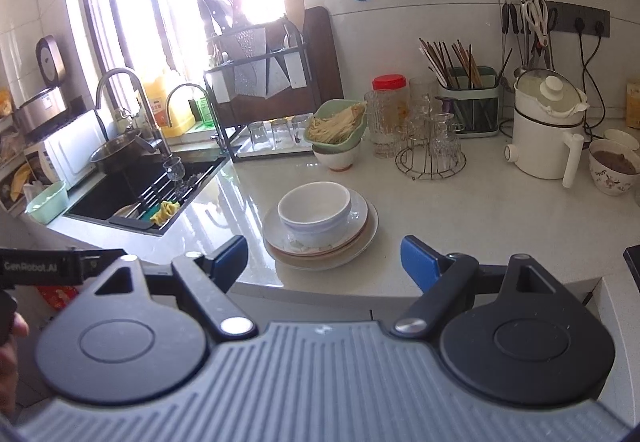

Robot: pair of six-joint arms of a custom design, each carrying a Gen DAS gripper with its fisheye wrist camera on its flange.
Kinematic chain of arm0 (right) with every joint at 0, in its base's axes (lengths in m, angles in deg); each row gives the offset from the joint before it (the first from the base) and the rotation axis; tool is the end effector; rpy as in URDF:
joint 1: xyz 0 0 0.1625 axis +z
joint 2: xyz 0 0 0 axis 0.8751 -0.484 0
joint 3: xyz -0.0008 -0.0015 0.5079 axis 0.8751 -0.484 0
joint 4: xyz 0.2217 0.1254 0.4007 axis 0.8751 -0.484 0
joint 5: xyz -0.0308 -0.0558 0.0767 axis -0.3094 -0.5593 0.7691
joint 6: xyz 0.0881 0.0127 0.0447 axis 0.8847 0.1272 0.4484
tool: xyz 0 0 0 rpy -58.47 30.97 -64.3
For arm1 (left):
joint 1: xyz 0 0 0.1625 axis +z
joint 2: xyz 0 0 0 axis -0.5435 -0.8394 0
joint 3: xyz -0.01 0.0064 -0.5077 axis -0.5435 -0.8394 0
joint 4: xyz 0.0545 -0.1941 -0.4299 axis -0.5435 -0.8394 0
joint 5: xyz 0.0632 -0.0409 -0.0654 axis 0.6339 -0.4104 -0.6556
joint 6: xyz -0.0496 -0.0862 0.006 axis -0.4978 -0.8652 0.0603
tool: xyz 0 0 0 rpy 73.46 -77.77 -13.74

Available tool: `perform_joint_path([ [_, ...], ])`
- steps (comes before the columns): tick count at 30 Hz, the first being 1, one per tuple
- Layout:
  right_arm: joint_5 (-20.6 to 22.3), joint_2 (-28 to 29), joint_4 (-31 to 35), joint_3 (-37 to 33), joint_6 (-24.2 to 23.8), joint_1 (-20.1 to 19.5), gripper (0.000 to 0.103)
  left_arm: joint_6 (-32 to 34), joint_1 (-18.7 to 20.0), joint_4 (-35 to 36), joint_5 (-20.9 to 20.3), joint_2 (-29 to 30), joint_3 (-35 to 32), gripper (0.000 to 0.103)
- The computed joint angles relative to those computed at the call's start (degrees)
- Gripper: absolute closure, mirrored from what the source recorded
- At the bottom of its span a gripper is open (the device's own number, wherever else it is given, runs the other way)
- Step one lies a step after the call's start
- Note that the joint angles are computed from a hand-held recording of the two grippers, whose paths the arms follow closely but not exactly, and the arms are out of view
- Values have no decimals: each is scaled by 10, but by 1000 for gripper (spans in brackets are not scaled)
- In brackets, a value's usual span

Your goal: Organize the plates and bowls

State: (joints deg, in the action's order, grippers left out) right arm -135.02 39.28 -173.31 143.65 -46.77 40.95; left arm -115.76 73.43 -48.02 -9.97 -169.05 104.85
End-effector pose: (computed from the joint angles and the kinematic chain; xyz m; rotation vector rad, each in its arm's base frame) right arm 0.2669 -0.6177 0.1327 1.2644 -2.4771 0.9916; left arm -0.2185 -0.4889 0.2726 -0.2774 1.9661 -1.2253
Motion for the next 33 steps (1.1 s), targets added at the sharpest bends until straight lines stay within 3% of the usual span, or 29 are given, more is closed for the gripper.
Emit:
perform_joint_path([
  [6, -11, -6, 2, 11, 21, -5, 18, -2, -6, -2, 5, -9, 11, 3],
  [13, -17, -8, -21, 25, 13, -3, 18, 50, -8, -64, -8, -11, 29, 3],
  [27, -10, -3, -36, 30, 9, 3, 18, -106, -20, 117, 7, -41, 16, 2],
  [33, -16, 3, -47, 30, 25, 6, 18, -104, -24, 138, 14, -49, 17, 2],
])
